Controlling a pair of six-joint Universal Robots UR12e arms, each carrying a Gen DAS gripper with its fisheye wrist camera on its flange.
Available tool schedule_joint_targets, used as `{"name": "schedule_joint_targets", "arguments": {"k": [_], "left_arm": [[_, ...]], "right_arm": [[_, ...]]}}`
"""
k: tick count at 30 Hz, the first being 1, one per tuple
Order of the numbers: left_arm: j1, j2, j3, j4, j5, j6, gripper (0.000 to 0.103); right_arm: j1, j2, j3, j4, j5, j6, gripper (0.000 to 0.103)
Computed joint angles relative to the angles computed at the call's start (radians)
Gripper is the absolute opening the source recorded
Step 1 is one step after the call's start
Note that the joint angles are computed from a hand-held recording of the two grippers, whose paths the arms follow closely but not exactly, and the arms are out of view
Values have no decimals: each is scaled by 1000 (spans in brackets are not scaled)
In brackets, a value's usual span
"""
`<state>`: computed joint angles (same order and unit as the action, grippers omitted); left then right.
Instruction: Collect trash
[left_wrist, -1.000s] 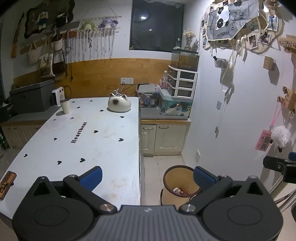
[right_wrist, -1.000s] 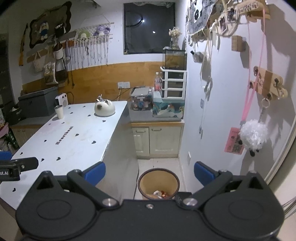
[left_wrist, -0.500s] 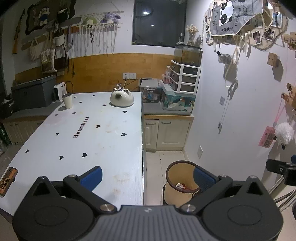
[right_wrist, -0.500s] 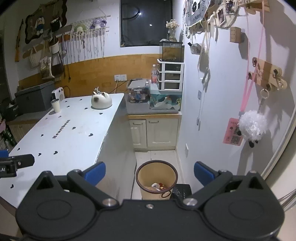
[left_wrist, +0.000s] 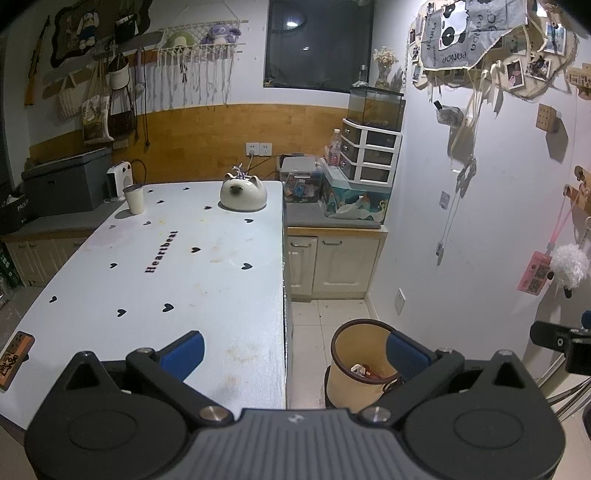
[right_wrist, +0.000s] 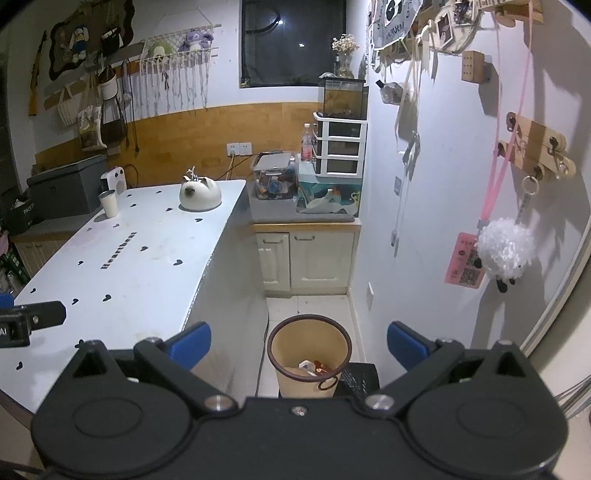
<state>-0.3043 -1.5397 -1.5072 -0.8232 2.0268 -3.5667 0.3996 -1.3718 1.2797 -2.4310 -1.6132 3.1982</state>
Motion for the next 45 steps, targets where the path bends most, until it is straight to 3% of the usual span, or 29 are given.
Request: {"name": "schedule_joint_targets", "arguments": {"k": [45], "left_arm": [[6, -4, -1, 1, -10, -2, 103]], "right_arm": [[0, 10, -13, 5, -12, -6, 103]]}}
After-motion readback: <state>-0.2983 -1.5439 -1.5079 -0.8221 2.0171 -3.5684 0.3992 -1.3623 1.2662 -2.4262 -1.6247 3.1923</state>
